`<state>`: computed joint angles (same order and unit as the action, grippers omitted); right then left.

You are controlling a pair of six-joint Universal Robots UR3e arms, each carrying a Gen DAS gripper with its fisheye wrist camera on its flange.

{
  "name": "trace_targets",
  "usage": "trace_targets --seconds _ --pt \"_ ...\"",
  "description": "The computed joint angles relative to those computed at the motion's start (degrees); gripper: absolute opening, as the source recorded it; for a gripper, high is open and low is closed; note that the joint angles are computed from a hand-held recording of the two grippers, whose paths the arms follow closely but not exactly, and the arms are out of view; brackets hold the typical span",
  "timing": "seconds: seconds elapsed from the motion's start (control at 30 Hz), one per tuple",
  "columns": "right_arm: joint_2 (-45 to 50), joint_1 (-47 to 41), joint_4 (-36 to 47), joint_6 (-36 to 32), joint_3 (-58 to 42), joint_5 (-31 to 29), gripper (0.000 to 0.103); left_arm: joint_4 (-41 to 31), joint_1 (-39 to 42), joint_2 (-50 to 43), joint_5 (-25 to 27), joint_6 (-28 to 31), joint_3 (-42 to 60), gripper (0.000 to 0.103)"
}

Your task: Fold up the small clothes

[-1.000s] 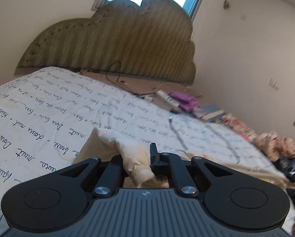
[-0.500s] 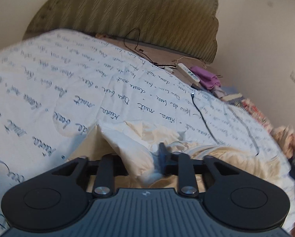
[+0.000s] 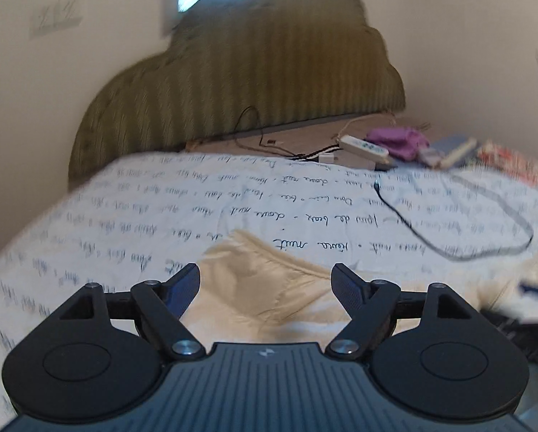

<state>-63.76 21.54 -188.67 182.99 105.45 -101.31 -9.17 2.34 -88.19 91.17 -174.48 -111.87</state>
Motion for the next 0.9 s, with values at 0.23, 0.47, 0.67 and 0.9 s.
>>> trace_targets --seconds 0.23,0.47,0.67,0.9 --pt "-2.57 -1.06 -3.26 -1.74 3.40 -3.35 0.076 6.14 -8.22 -12.80 8.82 -0.23 4.64 0.080" --pt "1.09 -2.52 -6.79 0.91 5.01 -1.09 0.083 12.22 -8.19 -15.85 9.53 -0.60 0.66 0.089" --pt "3.29 -2.69 -9.61 2.20 5.70 -0.61 0.087 15.69 -7.59 -17.59 8.85 -1.43 -0.84 0.094" --pt "6.33 -2.54 -12.62 2.86 5.33 -1.26 0.092 18.40 -8.01 -19.53 9.65 -1.70 -1.26 0.095"
